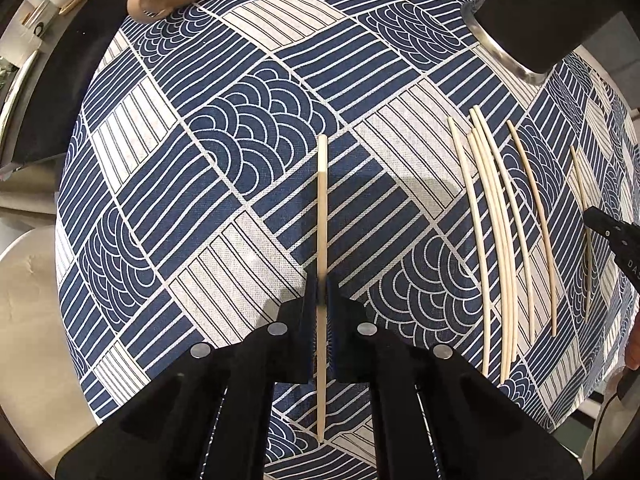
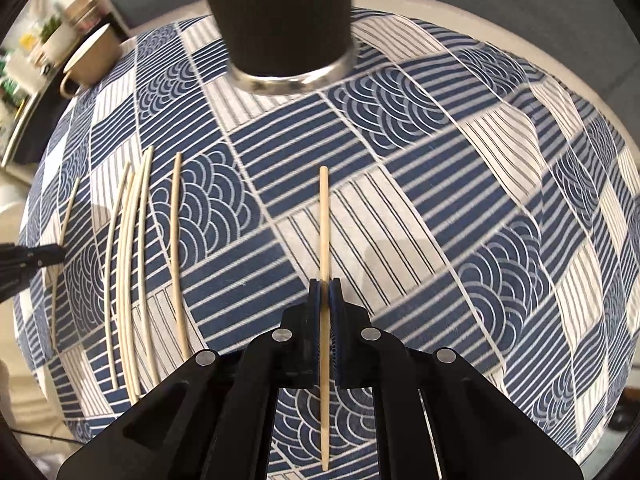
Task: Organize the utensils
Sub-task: 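Lift the chopstick with the right tool and carry it over the holder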
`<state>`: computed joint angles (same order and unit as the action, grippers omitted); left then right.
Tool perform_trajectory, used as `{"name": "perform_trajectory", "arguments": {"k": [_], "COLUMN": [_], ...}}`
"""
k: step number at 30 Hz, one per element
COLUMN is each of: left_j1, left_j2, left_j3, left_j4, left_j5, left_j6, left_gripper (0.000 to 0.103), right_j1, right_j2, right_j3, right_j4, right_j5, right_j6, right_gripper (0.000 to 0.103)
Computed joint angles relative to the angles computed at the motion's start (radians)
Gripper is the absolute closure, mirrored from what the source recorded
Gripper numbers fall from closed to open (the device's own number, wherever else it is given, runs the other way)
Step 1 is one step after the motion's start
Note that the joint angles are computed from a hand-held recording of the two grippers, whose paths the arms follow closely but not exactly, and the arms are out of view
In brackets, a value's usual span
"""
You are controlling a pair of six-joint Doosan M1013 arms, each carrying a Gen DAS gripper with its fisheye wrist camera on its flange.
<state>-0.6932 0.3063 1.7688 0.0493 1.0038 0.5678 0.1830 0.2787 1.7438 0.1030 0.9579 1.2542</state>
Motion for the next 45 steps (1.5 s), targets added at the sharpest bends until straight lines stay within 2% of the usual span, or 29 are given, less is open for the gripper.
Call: {"name": "perform_trajectory", "arguments": {"k": [5,12,15,24,26,30,33,39,45], "left_j1": [0.04,0.079,0.102,0.144,0.148,0.138,0.13,0.117,0.025], "left_j2": [-0.002,-0.014,-0.018,-0.032,-0.038,-0.049,-0.055,-0.084,-0.108], "left_j3": [0.005,0.015,0.018,0.001,0.004,0.005,0.006,0.003,-0.022], "left_j4": [-0.045,-0.03,-0.047,-0.048,-0.061,-0.056,-0.051,-0.011,0.093], "left_j5": [-0.012,0.017,0.004,-0.007,-0.02,-0.026,-0.03,-0.03,-0.025], "left_j6": [0.06,0.103,0.121,0.105,0.094,0.054,0.027,-0.052,-0.246], "left_gripper": [0.098,0.098,0.098,0.098,0.098,0.098,0.098,0.098,0.098], "right_j1": [-0.025,-0.059,-0.07,-0.043,-0.051,-0.048,-0.023,-0.043,-0.076], "right_j2": [-0.027,-0.047,-0.055,-0.05,-0.05,-0.046,-0.029,-0.028,-0.03], "right_j3": [0.022,0.03,0.031,0.008,-0.002,-0.019,-0.035,-0.066,-0.103], "right_j4": [-0.005,0.005,0.005,0.005,0.012,0.016,0.021,0.108,0.276], "right_j5": [-0.006,-0.012,-0.014,-0.002,0.012,0.022,0.01,0.011,0.018], "right_j6": [0.021,0.064,0.063,0.04,0.011,-0.024,-0.023,-0.104,-0.251], "right_gripper": [0.098,0.098,0.098,0.098,0.098,0.098,0.098,0.098,0.098]}}
